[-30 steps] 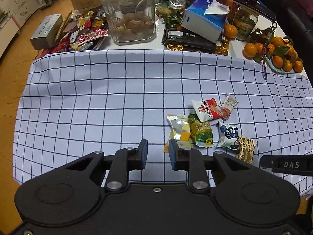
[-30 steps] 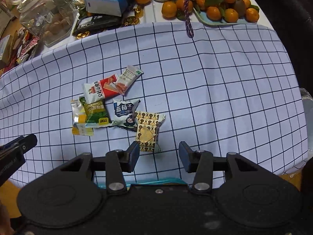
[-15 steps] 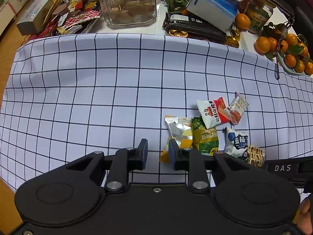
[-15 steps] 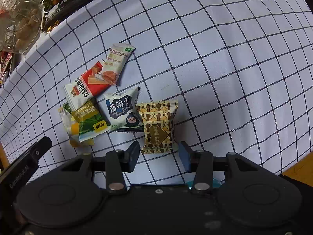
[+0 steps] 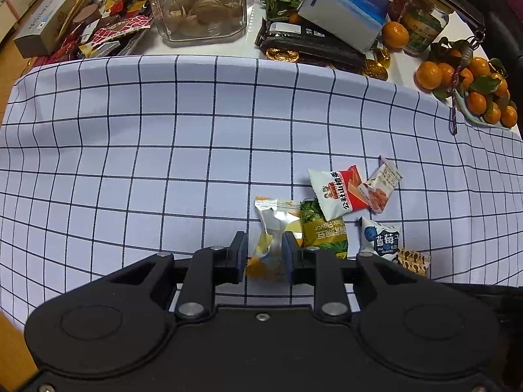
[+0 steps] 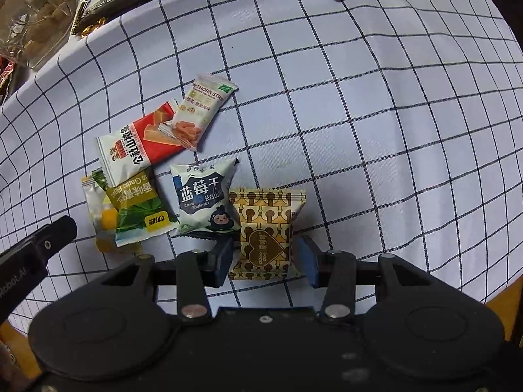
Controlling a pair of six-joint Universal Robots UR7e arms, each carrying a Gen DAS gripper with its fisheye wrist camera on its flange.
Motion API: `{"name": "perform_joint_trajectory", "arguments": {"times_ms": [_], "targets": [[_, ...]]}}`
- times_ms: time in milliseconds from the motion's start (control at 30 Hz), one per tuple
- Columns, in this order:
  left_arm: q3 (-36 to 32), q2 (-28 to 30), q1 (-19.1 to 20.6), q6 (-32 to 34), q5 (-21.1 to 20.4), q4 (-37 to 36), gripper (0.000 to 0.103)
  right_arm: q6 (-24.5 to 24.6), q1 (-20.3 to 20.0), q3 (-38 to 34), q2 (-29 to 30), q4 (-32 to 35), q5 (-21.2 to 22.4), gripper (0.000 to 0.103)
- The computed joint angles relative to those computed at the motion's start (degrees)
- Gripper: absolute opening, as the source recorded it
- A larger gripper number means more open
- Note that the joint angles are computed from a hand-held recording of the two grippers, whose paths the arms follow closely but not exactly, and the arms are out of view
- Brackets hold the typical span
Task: Organize snacks
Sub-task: 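Lower left tool to the clear yellow packet while right tool reaches the brown patterned packet, then grasp the clear yellow packet with left tool while right tool grasps the brown patterned packet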
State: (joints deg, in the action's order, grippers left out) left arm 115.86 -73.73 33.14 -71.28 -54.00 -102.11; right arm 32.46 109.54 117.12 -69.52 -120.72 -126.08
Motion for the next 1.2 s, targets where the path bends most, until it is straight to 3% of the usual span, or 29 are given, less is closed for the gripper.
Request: {"name": "perform_joint_trajectory", "arguments": {"times_ms": [67, 200, 433, 733, 1200], "targets": [[0.08, 0.1, 0.29, 0.46, -0.49, -0.95, 0.034, 0.72, -0.61, 0.42, 0.44, -1.05, 0.34, 0.047], [0.12, 0.69, 0.97, 0.56, -1.35, -2.1, 0.034, 0.2, -0.28, 0.8, 0.92, -1.46, -1.62, 0.034], [-0.2, 2.58, 1.43, 0.55, -1.21, -2.08, 0.034, -0.57, 1.37, 1.89, 1.43, -3.39, -6.2, 0.033], [-1.86, 6.43, 1.68, 2.63, -1.32, -2.16, 0.033, -0.48, 0.5, 1.32, -1.63, 0.28, -1.93, 0.033], [-2.68, 8.33, 1.43, -1.15, 3.78, 0.65, 0.034, -1.64, -1.69, 1.05, -8.38, 4.19, 2.23, 0.034]]}}
